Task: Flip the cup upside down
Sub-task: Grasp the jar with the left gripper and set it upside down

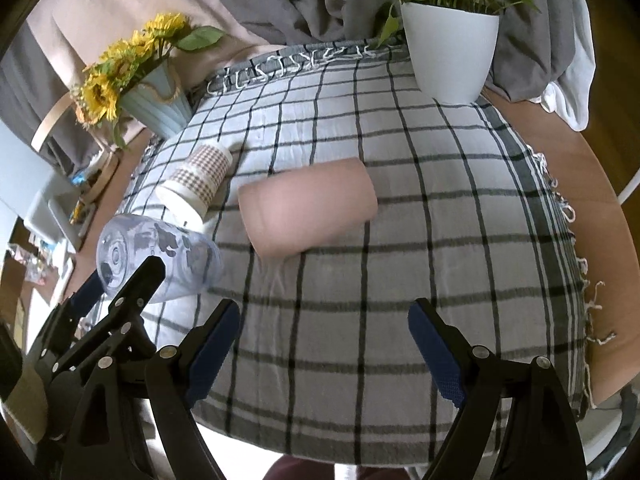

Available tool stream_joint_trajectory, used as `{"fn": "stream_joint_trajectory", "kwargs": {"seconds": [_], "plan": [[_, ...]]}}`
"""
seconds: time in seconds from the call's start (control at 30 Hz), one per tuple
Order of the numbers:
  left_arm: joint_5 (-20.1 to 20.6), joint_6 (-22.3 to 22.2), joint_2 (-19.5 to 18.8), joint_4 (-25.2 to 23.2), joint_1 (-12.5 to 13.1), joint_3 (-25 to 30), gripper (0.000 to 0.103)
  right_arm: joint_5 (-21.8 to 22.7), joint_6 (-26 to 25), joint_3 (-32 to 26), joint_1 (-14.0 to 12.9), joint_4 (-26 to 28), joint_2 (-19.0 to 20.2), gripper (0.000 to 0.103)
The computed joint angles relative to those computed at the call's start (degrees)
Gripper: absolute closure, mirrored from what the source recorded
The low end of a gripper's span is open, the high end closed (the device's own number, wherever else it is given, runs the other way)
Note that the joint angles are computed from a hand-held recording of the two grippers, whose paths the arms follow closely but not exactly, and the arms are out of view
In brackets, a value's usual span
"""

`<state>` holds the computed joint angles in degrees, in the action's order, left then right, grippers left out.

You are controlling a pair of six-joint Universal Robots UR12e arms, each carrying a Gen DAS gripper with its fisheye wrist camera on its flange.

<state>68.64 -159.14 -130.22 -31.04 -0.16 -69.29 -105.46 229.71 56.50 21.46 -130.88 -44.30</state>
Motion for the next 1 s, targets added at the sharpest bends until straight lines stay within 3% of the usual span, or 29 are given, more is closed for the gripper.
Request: {"fn": "stream_joint_trajectory", "kwargs": {"seconds": [0.27, 0.63, 0.7, 0.83, 1.0], "plan": [[-0.48, 0.72, -1.83, -4.26, -0.21, 4.01, 0.033, -0.42, 1.07, -1.61, -0.30, -0.39, 0.79, 0.017], [-1.19, -0.27, -2.13, -7.05, 0.12, 5.27, 0.033, -0.49, 1.66, -1.84, -0.39, -1.05, 0.83, 0.017], [-0.75, -0.30, -2.15, -6.51, 0.06, 5.32, 0.033, -0.58, 1.81, -1.82, -0.36, -1.32, 0.81, 0.017], [-1.09, 0.23, -1.99, -5.24, 0.03, 4.99, 0.022, -0.91, 1.96, -1.44, -0.23, -1.76, 0.58, 0.017], [-1.29, 0.45, -1.99, -5.22, -0.07, 5.06, 0.022, -1.43, 2.73, -0.38, -0.12, -2.35, -0.07, 0.017]]}}
